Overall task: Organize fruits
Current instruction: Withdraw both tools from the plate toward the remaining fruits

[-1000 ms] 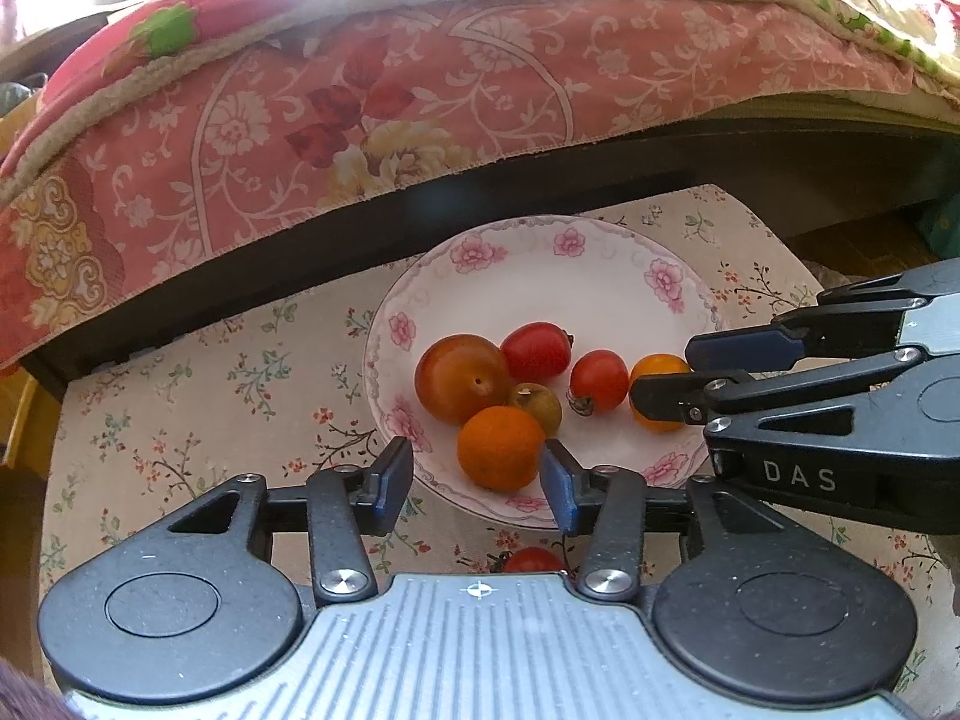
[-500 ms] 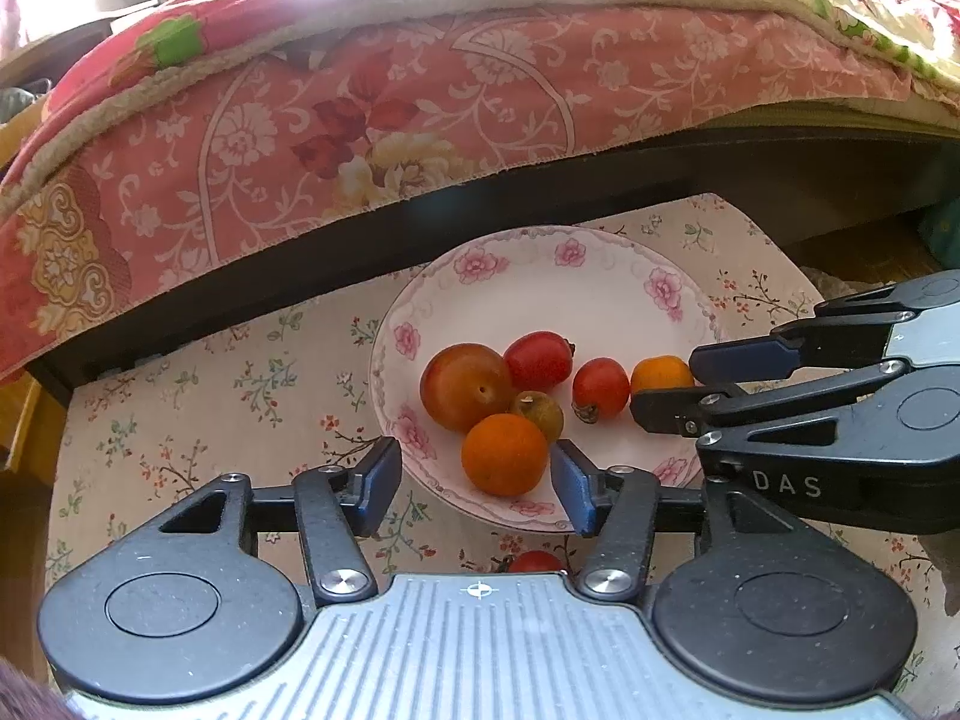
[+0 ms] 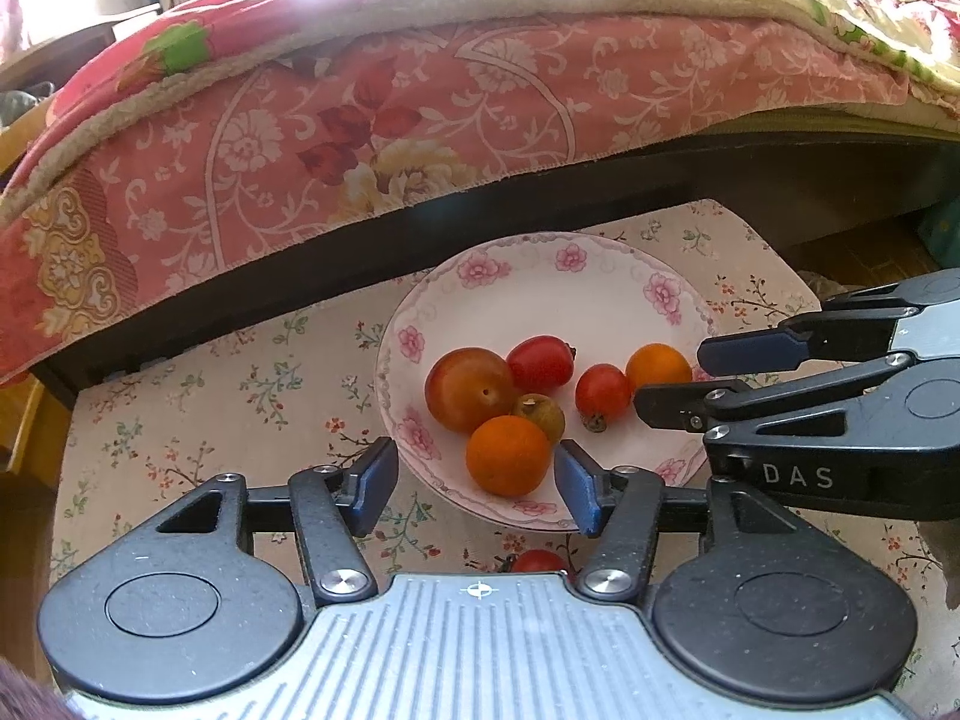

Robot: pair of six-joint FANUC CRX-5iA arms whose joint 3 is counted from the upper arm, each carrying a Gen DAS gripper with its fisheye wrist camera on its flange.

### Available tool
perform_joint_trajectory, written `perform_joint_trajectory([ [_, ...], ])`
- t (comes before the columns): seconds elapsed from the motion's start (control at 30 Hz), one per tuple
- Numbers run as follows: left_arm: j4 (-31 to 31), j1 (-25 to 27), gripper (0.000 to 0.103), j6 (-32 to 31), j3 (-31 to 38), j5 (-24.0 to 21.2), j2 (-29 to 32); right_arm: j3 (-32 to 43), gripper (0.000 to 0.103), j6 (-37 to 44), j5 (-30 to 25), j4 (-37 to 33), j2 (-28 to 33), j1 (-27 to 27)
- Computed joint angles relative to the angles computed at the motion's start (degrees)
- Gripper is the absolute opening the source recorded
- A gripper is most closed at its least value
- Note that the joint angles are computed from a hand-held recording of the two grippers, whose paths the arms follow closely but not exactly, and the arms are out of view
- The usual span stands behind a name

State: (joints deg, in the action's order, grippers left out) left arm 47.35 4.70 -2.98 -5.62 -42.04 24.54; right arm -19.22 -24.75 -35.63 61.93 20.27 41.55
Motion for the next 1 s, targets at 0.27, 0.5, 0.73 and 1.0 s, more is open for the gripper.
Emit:
perform_joint_trajectory([
  [0.27,1.2,0.4,0.067,-1.8,-1.4,0.2,-1.0,-0.2,0.044,-0.1,-0.1,0.9,-0.2,0.3],
  [0.5,1.0,1.6,0.067,-3.7,-2.8,-0.5,-2.0,0.4,0.044,1.9,-1.5,0.0,-0.3,1.9],
  [0.73,1.9,2.8,0.068,-5.4,-4.0,-0.8,-3.1,1.8,0.044,3.5,-2.9,-0.8,0.0,3.2],
  [1.0,1.8,4.8,0.069,-7.1,-4.8,-2.4,-3.8,3.7,0.044,5.9,-4.3,-2.7,0.8,5.0],
])
